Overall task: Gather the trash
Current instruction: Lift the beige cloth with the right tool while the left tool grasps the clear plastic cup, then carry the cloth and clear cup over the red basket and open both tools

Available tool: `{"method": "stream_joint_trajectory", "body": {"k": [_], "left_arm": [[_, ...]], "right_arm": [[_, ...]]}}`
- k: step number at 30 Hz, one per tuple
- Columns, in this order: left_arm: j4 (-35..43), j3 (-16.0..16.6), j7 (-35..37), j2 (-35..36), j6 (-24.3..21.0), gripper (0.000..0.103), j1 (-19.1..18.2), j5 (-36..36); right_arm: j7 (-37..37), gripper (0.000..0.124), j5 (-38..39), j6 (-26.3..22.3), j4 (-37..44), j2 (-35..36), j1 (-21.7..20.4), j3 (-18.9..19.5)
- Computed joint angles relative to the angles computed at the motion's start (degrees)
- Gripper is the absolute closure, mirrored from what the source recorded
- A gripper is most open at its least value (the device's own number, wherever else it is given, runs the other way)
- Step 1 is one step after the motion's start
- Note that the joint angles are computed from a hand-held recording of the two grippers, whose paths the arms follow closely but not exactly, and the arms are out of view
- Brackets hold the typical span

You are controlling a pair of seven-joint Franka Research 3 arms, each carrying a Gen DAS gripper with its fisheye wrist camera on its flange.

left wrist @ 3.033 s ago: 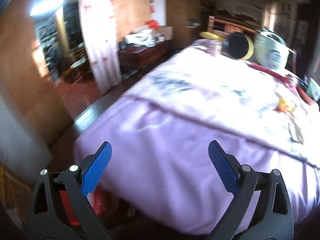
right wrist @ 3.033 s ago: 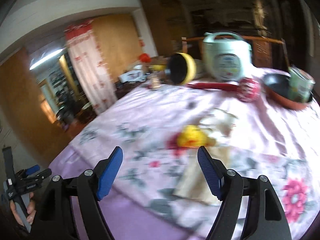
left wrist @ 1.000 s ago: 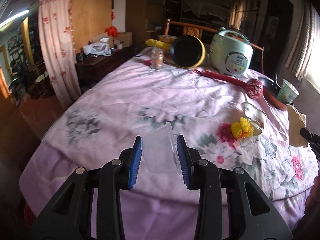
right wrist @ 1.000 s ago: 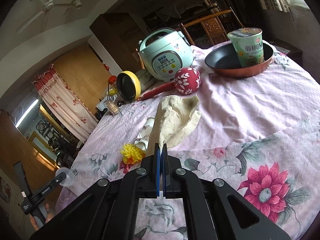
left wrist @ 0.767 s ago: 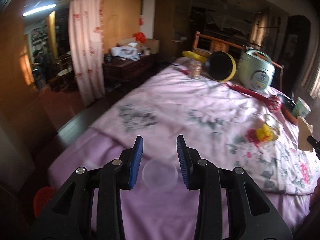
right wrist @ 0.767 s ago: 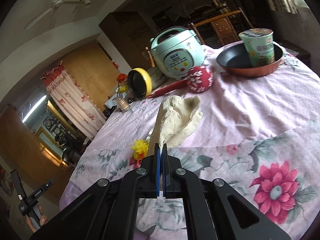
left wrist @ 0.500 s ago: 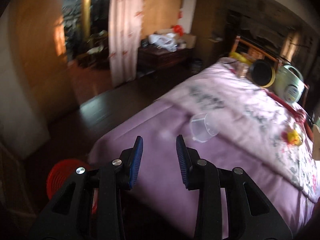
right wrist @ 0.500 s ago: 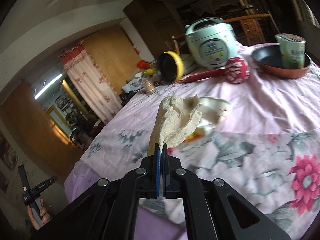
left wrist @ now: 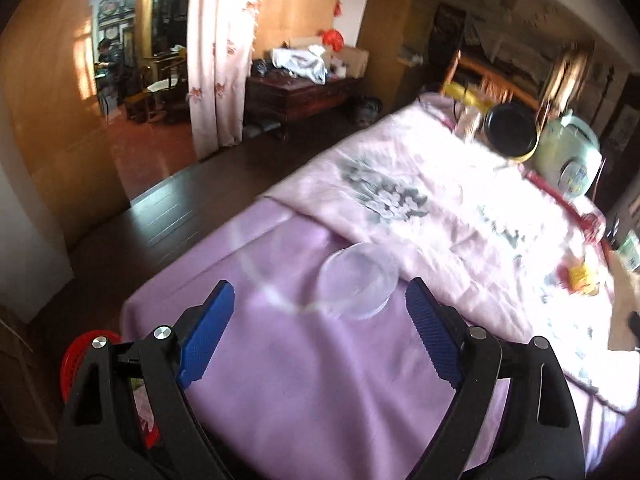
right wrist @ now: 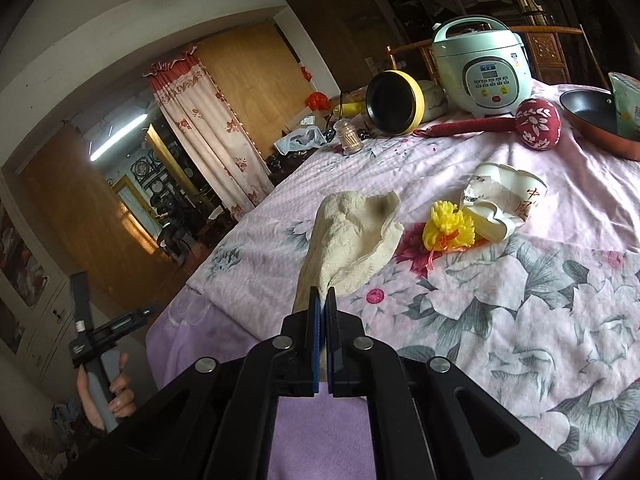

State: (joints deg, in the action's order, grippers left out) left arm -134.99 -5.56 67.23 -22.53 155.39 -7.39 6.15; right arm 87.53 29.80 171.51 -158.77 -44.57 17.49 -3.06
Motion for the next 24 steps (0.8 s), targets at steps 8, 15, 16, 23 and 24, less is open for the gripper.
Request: {"method": "stream_joint_trajectory", "body": {"k": [8, 15, 16, 23, 24], "left_arm": [[5.68, -1.26, -0.58, 7.84, -3.60, 0.053, 0.11, 1.21], [-6.09, 3.51, 2.28, -9.13, 1.20, 0.053, 3.13, -2.60], [-7.15, 3.60, 1.82, -10.87, 1.03, 0.053, 4.48, -1.53], [-19.03, 8.72, -0.46, -20.96, -5.11, 0.052, 17.78, 5.87], [-20.03, 9.83, 0.03, -20.64, -5.73, 0.052, 18.45, 5.65]], "right_arm": [[0.89, 0.120, -0.66, -1.04, -0.22, -0.96, -0.58, 1.02], [-2.69, 0.120, 1.02, -0.10, 3.88, 2.34, 8.23, -1.21], [-3.92, 0.120, 1.79, -0.13, 4.84, 3.37, 10.45, -2.05], [-14.09, 0.120, 9.56, -2.14, 14.95, 15.21, 24.87, -4.35], [-15.64, 0.120, 10.89, -3.00, 16.92, 17.39, 26.48, -4.34]]}}
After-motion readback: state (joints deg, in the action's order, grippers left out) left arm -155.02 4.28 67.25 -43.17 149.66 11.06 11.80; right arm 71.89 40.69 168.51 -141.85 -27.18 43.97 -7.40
